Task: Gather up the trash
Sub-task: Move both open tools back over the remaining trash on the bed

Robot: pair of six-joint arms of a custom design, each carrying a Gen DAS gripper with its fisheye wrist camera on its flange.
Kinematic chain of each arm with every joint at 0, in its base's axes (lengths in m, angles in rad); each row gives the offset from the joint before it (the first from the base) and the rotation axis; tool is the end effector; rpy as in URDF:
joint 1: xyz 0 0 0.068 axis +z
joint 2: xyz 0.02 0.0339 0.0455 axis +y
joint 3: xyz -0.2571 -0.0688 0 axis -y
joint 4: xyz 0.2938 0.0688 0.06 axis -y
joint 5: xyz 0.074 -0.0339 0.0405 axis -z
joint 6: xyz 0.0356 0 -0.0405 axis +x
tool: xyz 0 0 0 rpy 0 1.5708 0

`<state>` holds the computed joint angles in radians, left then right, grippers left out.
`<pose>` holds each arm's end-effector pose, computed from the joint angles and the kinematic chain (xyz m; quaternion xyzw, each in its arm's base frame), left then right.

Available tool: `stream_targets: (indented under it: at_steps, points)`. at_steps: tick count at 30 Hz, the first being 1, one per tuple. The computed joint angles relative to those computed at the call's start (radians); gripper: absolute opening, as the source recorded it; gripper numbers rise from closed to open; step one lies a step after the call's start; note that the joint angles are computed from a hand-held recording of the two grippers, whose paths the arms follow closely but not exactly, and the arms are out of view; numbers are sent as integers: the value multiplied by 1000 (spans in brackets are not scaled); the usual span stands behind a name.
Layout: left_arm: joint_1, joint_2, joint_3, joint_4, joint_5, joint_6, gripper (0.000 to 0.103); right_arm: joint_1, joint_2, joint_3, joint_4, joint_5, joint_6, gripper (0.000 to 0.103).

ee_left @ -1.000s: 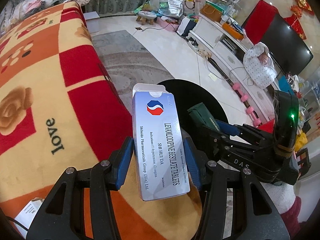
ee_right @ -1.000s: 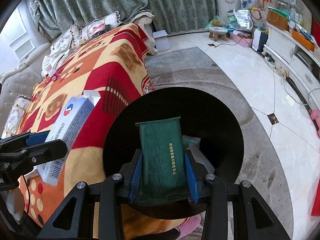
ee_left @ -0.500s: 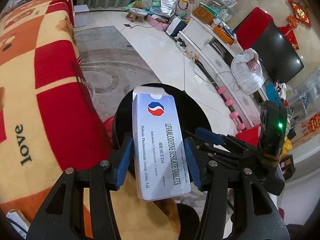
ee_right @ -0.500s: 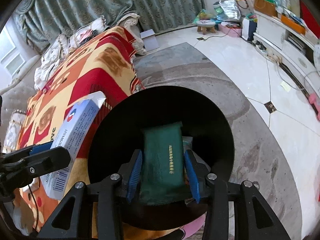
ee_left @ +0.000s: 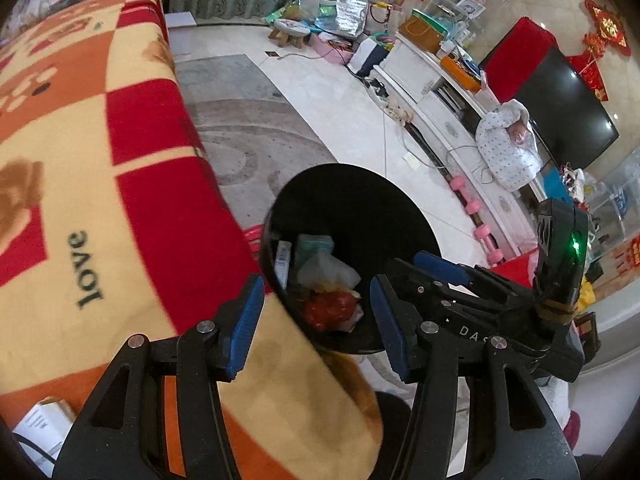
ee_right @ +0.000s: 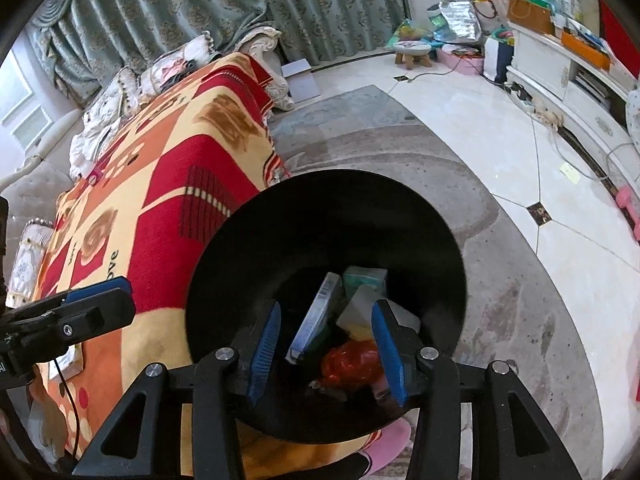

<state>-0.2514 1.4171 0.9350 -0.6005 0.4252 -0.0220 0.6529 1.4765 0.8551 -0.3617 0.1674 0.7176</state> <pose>0.3050 -0.0935 0.1905 0.1592 0.9364 -0.2350 0.2061 0.2658 0.1958 0.1564 0.0551 0.9525 0.1207 0.2741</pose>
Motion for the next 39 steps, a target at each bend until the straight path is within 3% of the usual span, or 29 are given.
stream_targets:
  at_steps: [11, 17, 27, 33, 39]
  points:
    - [172, -173, -100, -109, -21, 134, 54, 123, 97, 155, -43, 30, -4, 49]
    - [407, -210, -104, -200, 12, 281, 54, 197, 213, 294, -60, 15, -29, 51]
    - [860, -98, -31, -277, 21, 580, 54, 332, 458, 593, -131, -86, -137, 57]
    - [1065, 50, 69, -270, 3, 672, 54, 402, 667, 860, -280, -161, -269, 60]
    - [1179, 127, 134, -278, 9, 710, 54, 390, 889, 1181, -417, -93, -285, 60]
